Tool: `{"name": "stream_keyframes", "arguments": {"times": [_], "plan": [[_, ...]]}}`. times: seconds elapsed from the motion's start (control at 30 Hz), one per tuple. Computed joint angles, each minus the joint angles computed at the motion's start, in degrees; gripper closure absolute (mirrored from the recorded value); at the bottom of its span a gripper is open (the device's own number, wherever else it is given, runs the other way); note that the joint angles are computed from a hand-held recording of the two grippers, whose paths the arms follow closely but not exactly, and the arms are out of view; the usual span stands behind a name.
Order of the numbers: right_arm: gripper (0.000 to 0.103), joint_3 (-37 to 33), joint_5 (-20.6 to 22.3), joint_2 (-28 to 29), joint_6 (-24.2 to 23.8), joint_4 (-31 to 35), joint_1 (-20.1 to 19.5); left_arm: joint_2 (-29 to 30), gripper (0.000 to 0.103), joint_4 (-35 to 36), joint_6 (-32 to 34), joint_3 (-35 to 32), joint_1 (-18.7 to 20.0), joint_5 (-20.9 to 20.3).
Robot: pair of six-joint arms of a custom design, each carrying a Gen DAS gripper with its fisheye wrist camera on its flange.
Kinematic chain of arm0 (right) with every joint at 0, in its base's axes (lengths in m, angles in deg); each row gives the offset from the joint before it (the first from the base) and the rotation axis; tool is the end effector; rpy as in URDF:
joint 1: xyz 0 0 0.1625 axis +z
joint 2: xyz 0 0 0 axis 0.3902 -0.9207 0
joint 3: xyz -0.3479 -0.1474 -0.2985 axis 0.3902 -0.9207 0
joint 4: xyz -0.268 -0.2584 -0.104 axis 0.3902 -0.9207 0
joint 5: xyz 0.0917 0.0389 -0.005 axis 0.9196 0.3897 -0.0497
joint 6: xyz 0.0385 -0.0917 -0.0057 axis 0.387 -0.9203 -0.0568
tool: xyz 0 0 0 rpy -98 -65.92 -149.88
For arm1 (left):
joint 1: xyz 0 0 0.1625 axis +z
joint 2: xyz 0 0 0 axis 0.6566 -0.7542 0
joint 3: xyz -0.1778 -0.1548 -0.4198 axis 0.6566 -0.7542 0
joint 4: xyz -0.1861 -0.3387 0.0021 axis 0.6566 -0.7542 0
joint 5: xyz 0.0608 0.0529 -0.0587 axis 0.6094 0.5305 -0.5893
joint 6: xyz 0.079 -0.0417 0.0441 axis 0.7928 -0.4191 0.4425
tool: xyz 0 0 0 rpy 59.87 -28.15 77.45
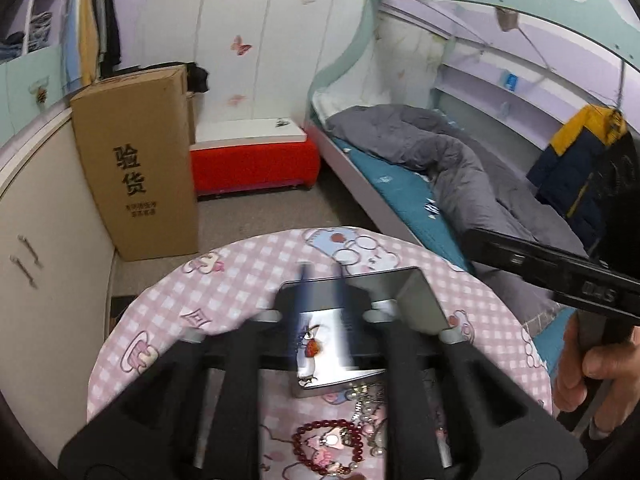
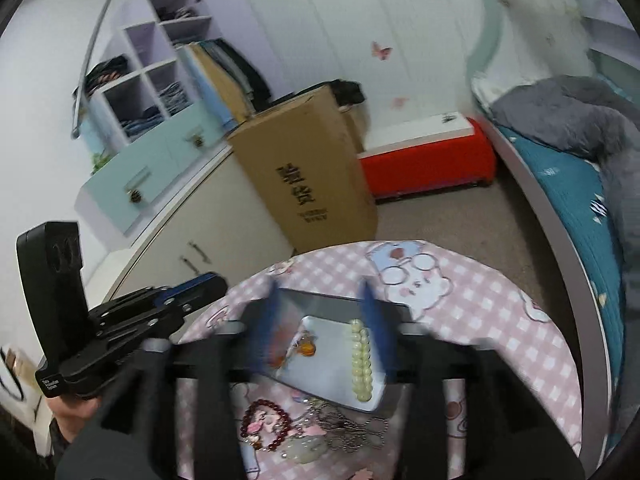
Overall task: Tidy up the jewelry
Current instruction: 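Lift both bracelets and drop them into the grey tin box, opening both tools, then move the left tool down to the dark red bead bracelet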
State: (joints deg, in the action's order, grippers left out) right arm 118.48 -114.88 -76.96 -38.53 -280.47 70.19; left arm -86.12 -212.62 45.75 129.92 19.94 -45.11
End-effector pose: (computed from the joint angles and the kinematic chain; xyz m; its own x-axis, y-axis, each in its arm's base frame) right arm 0.1348 -0.6897 0.1991 -0.9208 0.1707 0.3508 -0.2191 0.5176 -0.8271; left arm -0.2683 -0.7999 0.0732 -0.5780 0.7310 -0.3628 0.8157 0.5050 -0.2823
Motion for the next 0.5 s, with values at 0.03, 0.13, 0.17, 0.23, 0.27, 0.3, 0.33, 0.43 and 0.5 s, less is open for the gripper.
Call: {"name": "stream_keyframes", "arguments": {"times": [0.03, 0.13, 0.17, 0.23, 0.27, 0.3, 0.33, 0.43, 0.5], "plan": [[0.018, 0.5, -0.6, 0.2, -0.3, -1.9, 0.1, -0.4, 0.006, -3.1, -0.3, 1.2, 0.0, 0.6], [0.007, 1.4, -3.0, 0.6, -0.8, -7.3, 0.6, -1.8, 0.006, -11.7, -0.2, 4.9, 0.3, -0.5], [0.007, 1.6, -3.4, 0.5, -0.5, -7.8, 0.6, -2.3, 0.006, -11.1, -0.5, 5.0, 0.3, -0.7], [0.007, 1.7, -5.4, 0.6, -0.4, -9.2, 1.1, -3.3, 0.006, -14.4, -0.8, 6.9, 0.2, 0.4], [0.007, 1.8, -6.5, 0.8, -0.9, -10.2, 1.5, -3.9, 0.006, -15.5, -0.8, 7.8, 0.1, 0.6], [0.007, 1.8, -7.7, 1.2, -2.0, -11.5, 2.2, -4.5, 0.006, -16.3, -0.9, 8.6, 0.1, 0.7], [0.007, 1.8, -8.6, 1.5, -2.6, -12.3, 2.6, -5.4, 0.006, -17.2, -0.9, 9.8, 0.2, 0.7], [0.007, 1.5, -12.3, 2.5, -4.4, -14.9, 4.6, -7.1, 0.006, -18.9, -0.3, 11.8, 0.4, 0.1], [0.007, 0.7, -15.8, 3.5, -6.0, -16.3, 6.3, -8.6, 0.006, -20.0, 0.6, 13.7, 0.6, -1.1]]}}
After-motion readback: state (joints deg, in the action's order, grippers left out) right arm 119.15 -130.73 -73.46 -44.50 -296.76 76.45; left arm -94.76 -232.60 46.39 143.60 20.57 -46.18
